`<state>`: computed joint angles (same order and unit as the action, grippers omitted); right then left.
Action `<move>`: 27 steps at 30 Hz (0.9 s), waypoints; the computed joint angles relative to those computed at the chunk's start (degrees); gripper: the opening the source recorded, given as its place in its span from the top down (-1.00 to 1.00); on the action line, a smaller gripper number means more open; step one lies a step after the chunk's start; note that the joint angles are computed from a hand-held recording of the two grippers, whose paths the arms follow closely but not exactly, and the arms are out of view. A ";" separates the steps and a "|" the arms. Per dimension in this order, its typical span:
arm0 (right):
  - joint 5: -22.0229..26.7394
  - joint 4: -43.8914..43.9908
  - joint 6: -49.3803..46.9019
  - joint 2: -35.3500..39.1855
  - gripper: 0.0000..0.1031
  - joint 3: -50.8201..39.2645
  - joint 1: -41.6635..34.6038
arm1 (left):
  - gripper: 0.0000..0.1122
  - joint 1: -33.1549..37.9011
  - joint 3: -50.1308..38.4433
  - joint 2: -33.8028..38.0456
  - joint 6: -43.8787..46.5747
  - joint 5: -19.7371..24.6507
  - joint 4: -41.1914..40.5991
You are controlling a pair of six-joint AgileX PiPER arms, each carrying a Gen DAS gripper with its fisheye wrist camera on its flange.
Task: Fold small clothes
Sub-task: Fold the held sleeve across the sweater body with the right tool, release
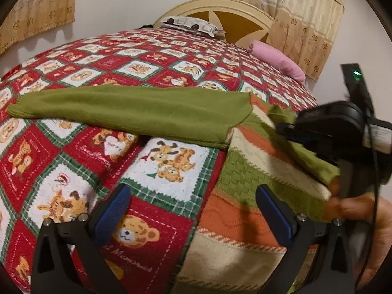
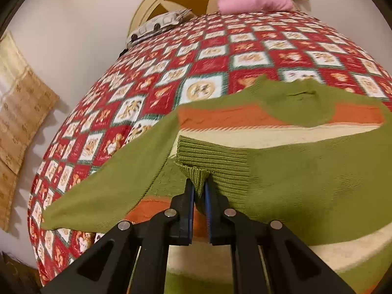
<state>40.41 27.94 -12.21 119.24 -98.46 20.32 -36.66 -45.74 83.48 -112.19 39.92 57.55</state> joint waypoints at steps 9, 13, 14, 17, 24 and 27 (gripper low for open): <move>16.71 26.96 -20.73 3.32 0.12 -3.13 -8.78 | -0.84 1.00 0.55 -0.20 0.47 -2.39 -0.62; 2.41 17.74 -26.10 -7.39 0.12 8.39 -9.29 | -0.84 0.77 -0.05 0.26 1.47 -1.79 -1.40; 0.66 14.29 -25.01 -8.21 0.19 9.44 -9.24 | -0.84 0.72 -0.34 0.48 1.91 -1.55 -1.69; -0.70 6.77 -19.78 -7.70 0.52 10.36 -9.43 | -0.84 0.68 -0.83 0.86 2.83 -0.98 -2.31; 3.49 17.08 -28.35 -6.51 0.51 14.00 -10.25 | -0.84 0.76 -1.46 1.38 3.72 -0.22 -3.42; 3.32 18.36 -29.66 -9.47 0.52 15.27 -11.95 | -0.84 0.69 -1.99 1.82 4.70 0.40 -4.09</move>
<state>43.73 46.29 -41.88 109.77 -83.19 8.37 -35.96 -47.73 85.30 -107.48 40.32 53.46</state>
